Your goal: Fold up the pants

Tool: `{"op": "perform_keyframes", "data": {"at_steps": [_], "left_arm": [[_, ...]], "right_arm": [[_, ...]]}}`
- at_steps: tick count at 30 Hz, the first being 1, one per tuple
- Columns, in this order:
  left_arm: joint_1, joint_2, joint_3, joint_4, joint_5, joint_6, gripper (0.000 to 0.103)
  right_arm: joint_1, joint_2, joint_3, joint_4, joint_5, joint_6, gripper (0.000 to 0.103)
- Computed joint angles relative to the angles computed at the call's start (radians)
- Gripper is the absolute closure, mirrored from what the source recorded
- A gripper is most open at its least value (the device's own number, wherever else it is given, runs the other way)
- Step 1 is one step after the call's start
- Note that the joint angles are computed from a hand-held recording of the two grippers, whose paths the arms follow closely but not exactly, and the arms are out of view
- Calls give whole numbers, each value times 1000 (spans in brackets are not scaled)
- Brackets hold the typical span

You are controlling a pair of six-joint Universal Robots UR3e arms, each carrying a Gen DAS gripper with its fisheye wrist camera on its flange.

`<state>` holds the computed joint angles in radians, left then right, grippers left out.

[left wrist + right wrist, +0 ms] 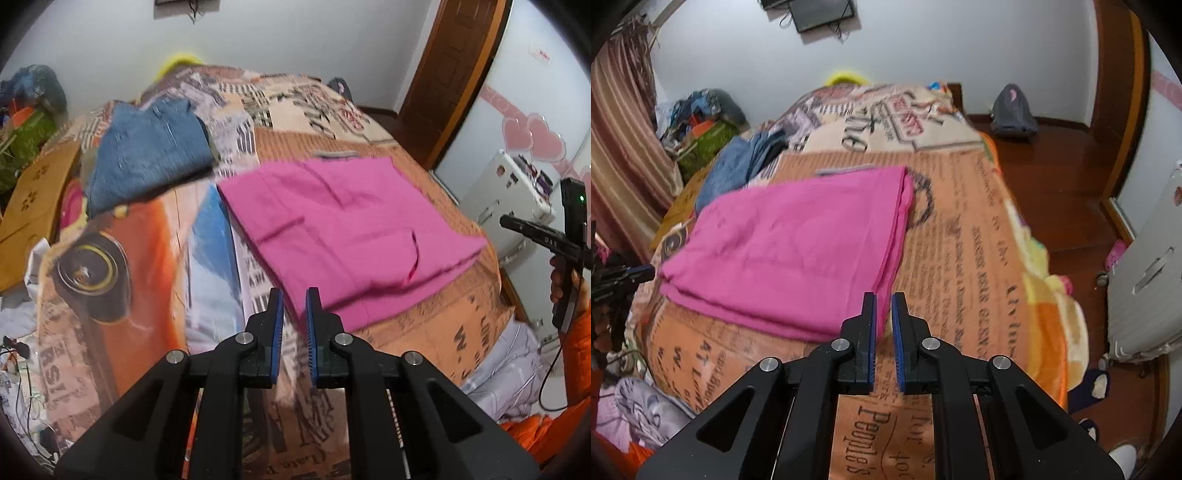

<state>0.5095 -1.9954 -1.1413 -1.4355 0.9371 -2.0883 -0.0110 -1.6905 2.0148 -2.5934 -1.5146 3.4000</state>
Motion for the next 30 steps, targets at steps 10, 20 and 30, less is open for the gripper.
{"op": "perform_keyframes", "data": {"at_steps": [10,20,30], "left_arm": [[-121,-14,-33,128,-21,-141,86],[-130,49,-289,350,60,-117,81],[-119,-84,5,258,66,-208,76]], "right_arm": [[99,192,-196,-73,16,-17,77],[138,345,-196,-93,64,-12,76],[95,271,-218,37,16,-74,74]]}}
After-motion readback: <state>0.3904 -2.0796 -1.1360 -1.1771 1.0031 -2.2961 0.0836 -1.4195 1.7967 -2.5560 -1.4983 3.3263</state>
